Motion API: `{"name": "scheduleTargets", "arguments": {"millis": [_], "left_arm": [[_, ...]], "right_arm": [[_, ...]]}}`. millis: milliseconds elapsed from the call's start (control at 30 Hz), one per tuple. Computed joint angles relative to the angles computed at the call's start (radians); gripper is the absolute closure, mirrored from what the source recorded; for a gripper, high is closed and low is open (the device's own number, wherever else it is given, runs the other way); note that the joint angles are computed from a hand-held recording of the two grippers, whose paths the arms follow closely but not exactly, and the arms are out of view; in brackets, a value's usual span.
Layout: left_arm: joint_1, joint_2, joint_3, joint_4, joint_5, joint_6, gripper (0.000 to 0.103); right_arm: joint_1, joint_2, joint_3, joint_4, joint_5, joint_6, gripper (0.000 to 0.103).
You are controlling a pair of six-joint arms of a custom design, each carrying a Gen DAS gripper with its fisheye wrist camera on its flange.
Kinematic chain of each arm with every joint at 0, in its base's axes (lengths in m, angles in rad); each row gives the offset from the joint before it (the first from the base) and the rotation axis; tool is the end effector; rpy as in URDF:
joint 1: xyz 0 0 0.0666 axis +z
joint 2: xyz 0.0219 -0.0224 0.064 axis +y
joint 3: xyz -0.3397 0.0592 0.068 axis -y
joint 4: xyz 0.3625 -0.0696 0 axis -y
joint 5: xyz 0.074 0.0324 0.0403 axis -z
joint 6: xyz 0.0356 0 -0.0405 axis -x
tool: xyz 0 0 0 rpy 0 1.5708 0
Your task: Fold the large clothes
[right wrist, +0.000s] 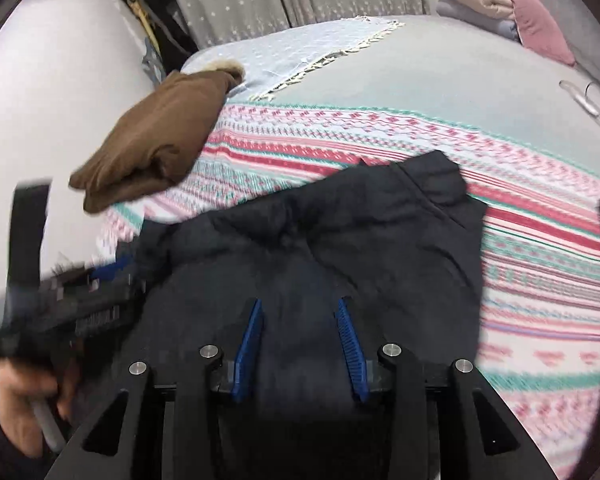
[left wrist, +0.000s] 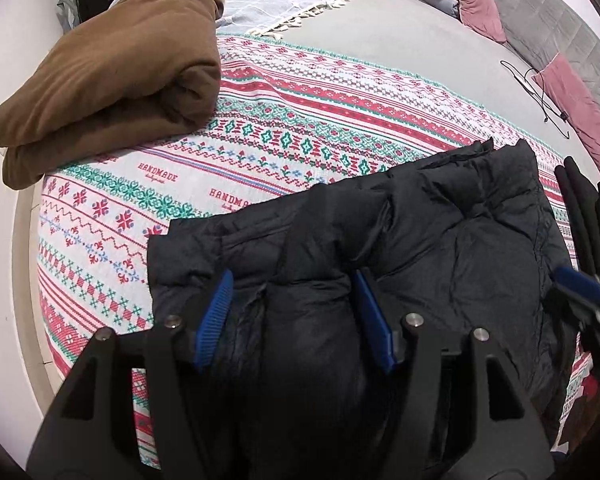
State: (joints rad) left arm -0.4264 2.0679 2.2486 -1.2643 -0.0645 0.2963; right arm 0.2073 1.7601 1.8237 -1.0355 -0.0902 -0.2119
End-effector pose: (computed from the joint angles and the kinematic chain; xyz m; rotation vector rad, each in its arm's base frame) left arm 0.5938 -0.2677 0.3650 0.1516 2.6552 -0.1534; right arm 0.5630 0.1213 0.3840 -0.0298 2.5603 0.2775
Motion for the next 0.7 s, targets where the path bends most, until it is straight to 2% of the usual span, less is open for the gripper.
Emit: {"name": "scheduleTargets", "arguments": {"millis": [100, 200, 333, 467, 633, 700], "left_arm": [[0.001, -0.001, -0.002, 0.003, 0.002, 0.005, 0.039], [0.0, -0.009, -0.02, 0.015, 0.001, 0.008, 0.039], [0.003, -0.003, -0.015, 0.01, 0.009, 0.013, 0.038], [0.001, 0.008, -0.005, 0.009, 0.007, 0.017, 0.037], [-0.01, 0.01, -0.008, 0.016, -0.028, 0.01, 0.036], [-0.007, 0.009, -0.005, 0.015, -0.019, 0.012, 0.036]], "right_arm": [[-0.004, -0.054, -0.085, 0.042, -0.012, -0.003, 0.063], [-0.009, -0.06, -0.141, 0.103, -0.028, -0.012, 0.062], [-0.006, -0.029, -0.109, 0.078, -0.015, 0.016, 0.062], [-0.019, -0.005, -0.106, 0.089, -0.053, 0.004, 0.062], [-0.01, 0.0, -0.112, 0.097, -0.022, 0.015, 0.062], [-0.009, -0.001, -0.114, 0.101, -0.021, 0.013, 0.062]]}}
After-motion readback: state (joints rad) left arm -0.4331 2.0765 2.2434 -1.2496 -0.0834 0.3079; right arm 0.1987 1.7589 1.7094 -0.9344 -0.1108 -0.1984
